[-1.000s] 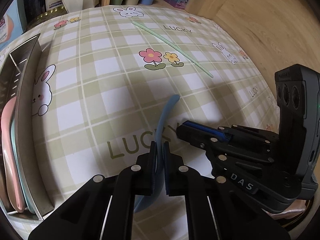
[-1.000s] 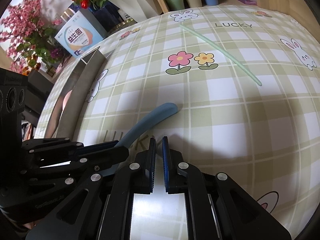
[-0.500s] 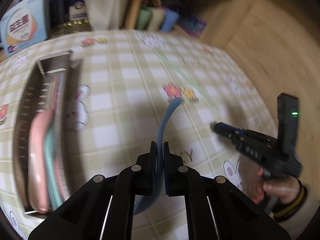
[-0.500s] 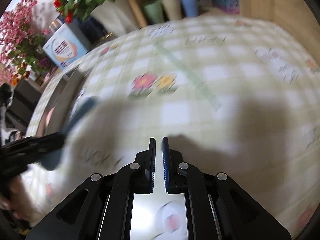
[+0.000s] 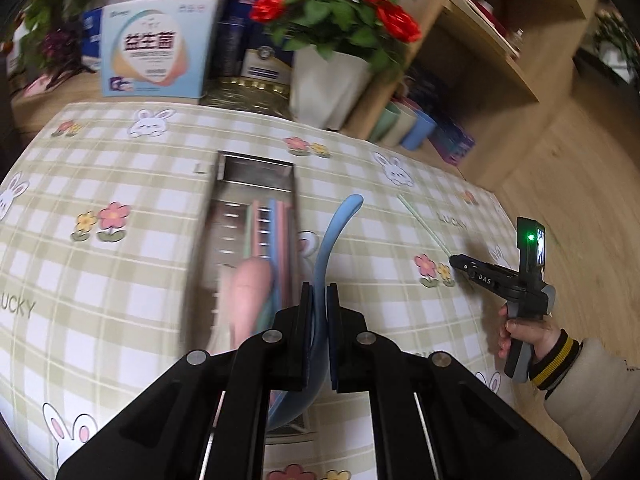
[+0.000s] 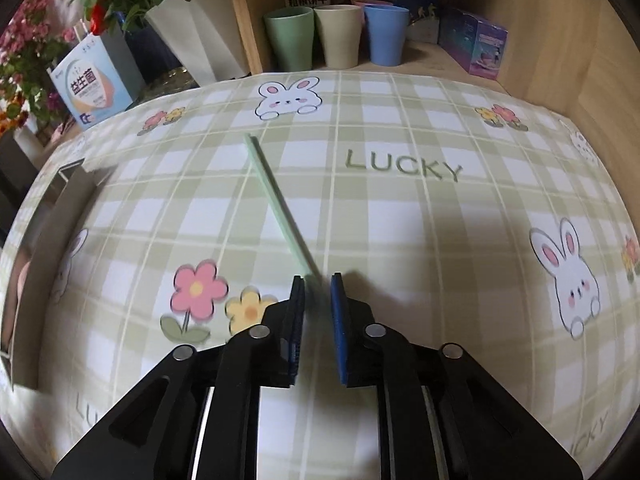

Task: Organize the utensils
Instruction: 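Carry the blue spoon over the rack with the left tool while the right tool grasps the green chopstick, then lower the blue spoon into the rack, open the left tool while the right tool lifts the green chopstick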

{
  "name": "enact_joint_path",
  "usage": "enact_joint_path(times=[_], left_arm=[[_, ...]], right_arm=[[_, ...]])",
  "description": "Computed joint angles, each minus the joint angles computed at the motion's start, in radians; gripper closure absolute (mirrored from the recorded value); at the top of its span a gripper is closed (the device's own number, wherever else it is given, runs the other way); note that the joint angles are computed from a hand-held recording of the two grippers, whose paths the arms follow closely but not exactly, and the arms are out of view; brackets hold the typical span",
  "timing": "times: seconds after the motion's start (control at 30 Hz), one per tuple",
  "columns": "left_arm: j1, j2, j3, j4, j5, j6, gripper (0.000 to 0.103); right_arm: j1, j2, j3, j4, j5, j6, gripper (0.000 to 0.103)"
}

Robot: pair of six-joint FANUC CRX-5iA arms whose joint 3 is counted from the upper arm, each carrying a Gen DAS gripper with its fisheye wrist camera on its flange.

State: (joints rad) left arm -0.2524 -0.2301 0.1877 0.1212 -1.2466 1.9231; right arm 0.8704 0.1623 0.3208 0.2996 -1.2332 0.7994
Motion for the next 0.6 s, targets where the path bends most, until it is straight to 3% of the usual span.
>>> enact_joint_path(times=[0.1,0.37,0.4,0.43,0.5,0.6], left_arm=[[0.031,-0.018,-0.026,0.018,0.008,-0.008,0.097],[0.075,-0.047,-0.072,0.058,0.027,-0.027,0.097],[0.076,-0.05,-0.073,0.056,0.025,-0.023,0.097],[0.083,-0.054,-0.077,0.06,0.026,-0.023,0.097],[0.095,-0.062,-0.085,0.065,0.026,-0.021,0.097],[0.119,-0.071,-0.101,0.079,0.024,-0.018,0.097]], right_arm=[[0.0,0.039,0.049,0.011,-0.036,0.013,0.063],[-0.018,0.122,0.166,-0.004,-0.106,0.041,0.064],[-0.02,0.13,0.179,-0.005,-0.118,0.033,0.067],[-0.024,0.128,0.181,-0.017,-0.117,0.024,0.08],[-0.027,0.123,0.183,-0.04,-0.114,0.011,0.09],[-0.02,0.097,0.156,-0.066,-0.095,-0.002,0.096]])
